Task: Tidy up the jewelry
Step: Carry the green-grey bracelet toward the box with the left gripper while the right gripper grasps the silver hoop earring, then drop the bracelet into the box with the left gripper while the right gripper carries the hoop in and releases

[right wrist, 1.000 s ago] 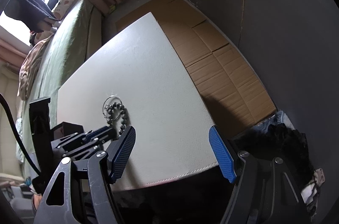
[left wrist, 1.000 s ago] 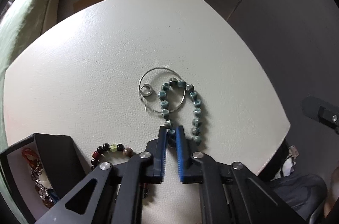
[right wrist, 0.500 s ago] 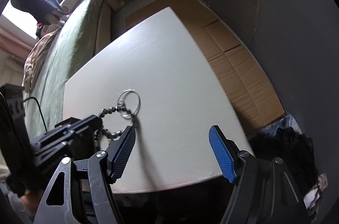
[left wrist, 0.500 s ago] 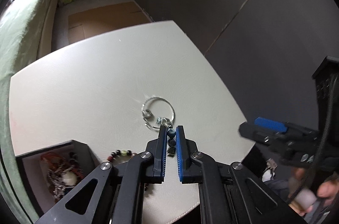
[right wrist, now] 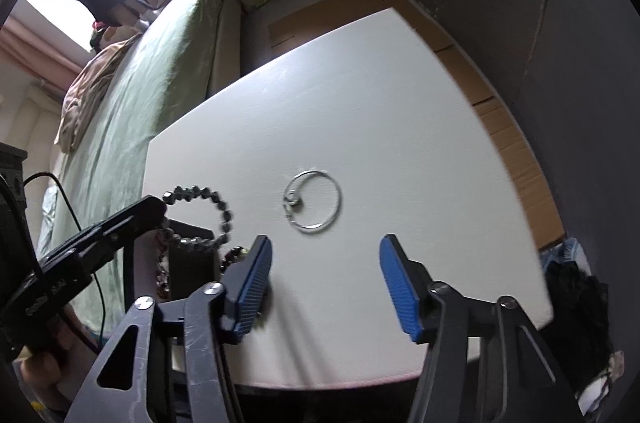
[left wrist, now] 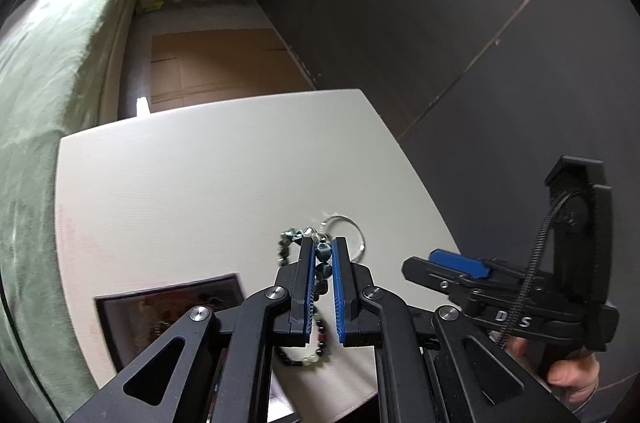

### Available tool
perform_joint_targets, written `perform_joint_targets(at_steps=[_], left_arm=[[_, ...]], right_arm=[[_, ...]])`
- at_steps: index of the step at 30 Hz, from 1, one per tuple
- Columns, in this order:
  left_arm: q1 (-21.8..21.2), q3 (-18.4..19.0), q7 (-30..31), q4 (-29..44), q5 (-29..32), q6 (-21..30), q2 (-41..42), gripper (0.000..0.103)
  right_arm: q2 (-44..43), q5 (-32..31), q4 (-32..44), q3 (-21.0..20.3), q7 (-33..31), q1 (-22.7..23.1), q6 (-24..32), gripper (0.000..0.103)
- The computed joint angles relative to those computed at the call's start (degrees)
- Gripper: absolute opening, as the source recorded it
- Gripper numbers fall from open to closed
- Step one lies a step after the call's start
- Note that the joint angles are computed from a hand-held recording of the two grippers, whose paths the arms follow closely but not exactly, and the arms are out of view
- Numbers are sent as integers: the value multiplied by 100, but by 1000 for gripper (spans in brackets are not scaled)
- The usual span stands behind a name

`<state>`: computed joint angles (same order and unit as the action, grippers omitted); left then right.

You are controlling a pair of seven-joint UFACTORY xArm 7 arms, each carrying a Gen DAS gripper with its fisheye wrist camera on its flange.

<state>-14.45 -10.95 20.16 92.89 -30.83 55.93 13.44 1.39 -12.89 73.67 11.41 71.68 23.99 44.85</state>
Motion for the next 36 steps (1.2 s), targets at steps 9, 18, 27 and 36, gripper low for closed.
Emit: perform_joint_targets(at_steps=[9, 18, 27, 36], left_arm=[[234, 83, 21, 96, -209, 21, 49, 8], [421, 144, 76, 115, -274, 90, 35, 8], [508, 170, 161, 38, -330, 136, -30, 8], [577, 208, 371, -51, -502, 223, -214, 8]], right_arm=[[836, 68, 720, -106, -334, 164, -95, 35], [1623, -20, 1595, -332, -690, 439, 438, 28], [2240, -148, 2548, -505, -1066, 678, 1456, 13], [1738, -88, 1955, -475, -827, 679, 955, 4]])
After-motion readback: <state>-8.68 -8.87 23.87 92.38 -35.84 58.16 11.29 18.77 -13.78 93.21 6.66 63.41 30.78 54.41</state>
